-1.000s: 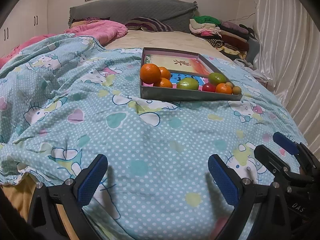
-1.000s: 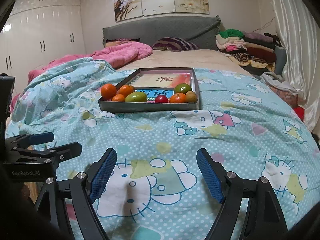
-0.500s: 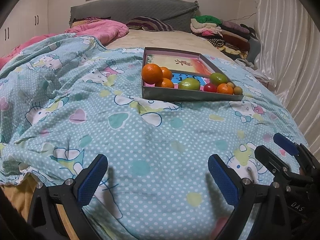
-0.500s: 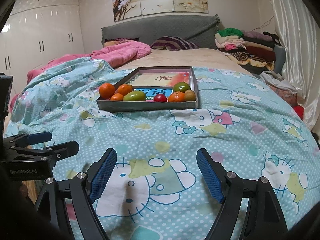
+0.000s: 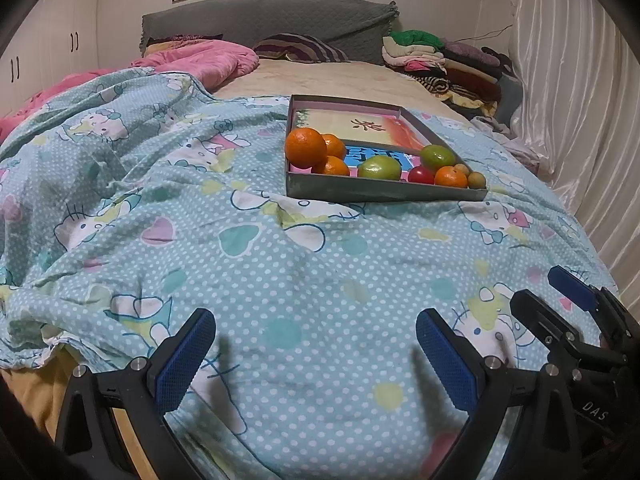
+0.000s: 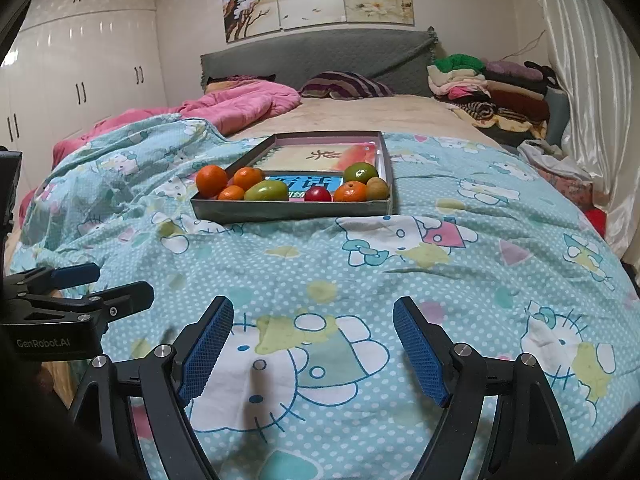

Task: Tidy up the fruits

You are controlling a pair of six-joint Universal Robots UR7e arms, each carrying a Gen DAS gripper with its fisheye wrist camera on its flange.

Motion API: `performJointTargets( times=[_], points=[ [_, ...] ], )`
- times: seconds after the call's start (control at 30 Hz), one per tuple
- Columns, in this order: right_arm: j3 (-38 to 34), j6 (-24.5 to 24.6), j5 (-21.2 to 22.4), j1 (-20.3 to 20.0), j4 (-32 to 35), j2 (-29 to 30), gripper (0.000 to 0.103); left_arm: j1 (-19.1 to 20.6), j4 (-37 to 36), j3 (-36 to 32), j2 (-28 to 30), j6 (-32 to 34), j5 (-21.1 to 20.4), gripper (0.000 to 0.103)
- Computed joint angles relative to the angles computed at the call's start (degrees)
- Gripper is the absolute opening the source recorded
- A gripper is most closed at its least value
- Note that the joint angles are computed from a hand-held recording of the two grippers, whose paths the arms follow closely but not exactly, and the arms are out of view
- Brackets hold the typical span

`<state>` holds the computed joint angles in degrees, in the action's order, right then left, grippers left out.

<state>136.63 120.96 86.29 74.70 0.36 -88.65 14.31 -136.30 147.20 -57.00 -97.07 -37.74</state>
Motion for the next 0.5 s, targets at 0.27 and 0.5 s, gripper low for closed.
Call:
performJointTargets(
  times=[0.27, 0.5],
  points=[
    [0.14, 0.37, 0.05, -0.06, -0.30, -0.47, 0.083, -0.03, -0.64, 0.14, -0.22, -0.01, -0.41, 0.101],
    [0.05, 0.25, 0.16, -0.09, -0.20, -0.39, 0.083, -0.08, -0.45, 0.12, -0.38, -0.04, -0.45, 0.101]
  ],
)
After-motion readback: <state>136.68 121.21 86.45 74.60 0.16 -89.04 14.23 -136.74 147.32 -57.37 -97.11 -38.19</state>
